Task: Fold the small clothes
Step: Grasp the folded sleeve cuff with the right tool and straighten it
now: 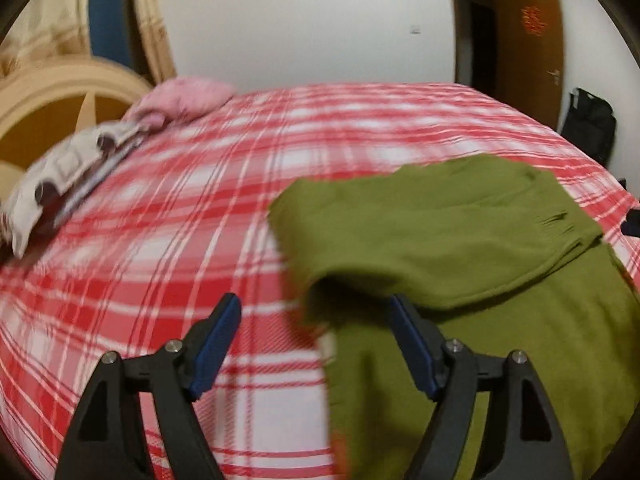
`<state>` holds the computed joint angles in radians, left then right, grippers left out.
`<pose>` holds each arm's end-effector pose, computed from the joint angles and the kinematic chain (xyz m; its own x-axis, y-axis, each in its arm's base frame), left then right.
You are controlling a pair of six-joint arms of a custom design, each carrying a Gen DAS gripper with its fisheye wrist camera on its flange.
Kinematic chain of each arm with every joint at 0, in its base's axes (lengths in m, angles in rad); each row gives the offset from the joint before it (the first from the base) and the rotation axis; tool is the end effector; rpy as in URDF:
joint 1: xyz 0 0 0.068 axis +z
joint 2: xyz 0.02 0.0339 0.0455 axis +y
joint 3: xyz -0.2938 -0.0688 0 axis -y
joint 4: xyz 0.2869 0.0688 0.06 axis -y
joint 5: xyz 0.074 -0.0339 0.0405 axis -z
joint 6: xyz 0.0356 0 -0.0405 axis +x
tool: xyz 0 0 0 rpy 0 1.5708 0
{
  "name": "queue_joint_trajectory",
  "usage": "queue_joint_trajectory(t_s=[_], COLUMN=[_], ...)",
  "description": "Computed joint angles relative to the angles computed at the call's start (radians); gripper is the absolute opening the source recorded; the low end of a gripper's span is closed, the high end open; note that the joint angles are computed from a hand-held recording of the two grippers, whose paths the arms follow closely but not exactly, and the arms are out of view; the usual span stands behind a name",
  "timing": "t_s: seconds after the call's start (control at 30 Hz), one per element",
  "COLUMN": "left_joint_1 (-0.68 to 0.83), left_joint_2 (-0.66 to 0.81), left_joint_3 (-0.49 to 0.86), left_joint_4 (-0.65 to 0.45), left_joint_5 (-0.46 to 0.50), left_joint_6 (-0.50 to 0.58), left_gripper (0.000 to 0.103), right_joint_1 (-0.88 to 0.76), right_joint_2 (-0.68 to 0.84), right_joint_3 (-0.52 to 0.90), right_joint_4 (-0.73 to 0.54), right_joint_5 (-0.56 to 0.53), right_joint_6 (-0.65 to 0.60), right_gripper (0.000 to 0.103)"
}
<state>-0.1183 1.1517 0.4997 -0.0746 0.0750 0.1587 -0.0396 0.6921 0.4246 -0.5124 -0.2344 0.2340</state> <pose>0.2447 -0.0318 0.1827 -0.6240 0.2329 -0.7459 0.2754 0.9589 0.0690 0.1638 0.0018 0.2066 -0.7128 0.2539 -0.6537 0.0399 0.9453 0.3237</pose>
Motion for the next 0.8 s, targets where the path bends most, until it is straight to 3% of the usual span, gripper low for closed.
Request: queue_joint_trajectory(t_s=[0.1, 0.23, 0.27, 0.3, 0.33, 0.47, 0.53, 0.8], left_joint_1=[0.050, 0.103, 0.105, 0.112, 0.122, 0.136, 0.137, 0.217], left_joint_2=[0.099, 0.179, 0.194, 0.203, 0.209, 0.231, 0.231, 0.224], left_joint_3=[0.016, 0.074, 0.085, 0.085, 0.082, 0.092, 0.089, 0.074], left_joint_4=[0.048, 0.000, -0.007, -0.003, 0.003, -0.005, 0.001, 0.025], left_joint_5=[0.018, 0.099, 0.097, 0.097, 0.117, 0.126, 0.116, 0.177], left_joint_6=[-0.012, -0.038, -0.035, -0.038, -0.047, -0.071, -0.088, -0.162], left_gripper=[0.078, 0.080, 0.080, 0.080, 0.081, 0.086, 0.090, 0.093], right_joint_1=[0.006, 0.084, 0.094, 0.101, 0.102, 0.118, 0.131, 0.175], right_joint_2=[0.187, 0.429, 0.466, 0.510, 0.537, 0.604, 0.625, 0.546], right_joint_3=[0.039, 0.102, 0.114, 0.128, 0.136, 0.167, 0.183, 0.170], right_joint_4=[0.131, 0.257, 0.272, 0.291, 0.302, 0.331, 0.328, 0.320], right_joint_5=[0.001, 0.082, 0.091, 0.090, 0.088, 0.101, 0.123, 0.190], right_joint_6=[0.039, 0.069, 0.071, 0.077, 0.082, 0.085, 0.065, 0.005], right_gripper=[0.075, 0.071, 0.067, 0.055, 0.049, 0.045, 0.012, 0.006])
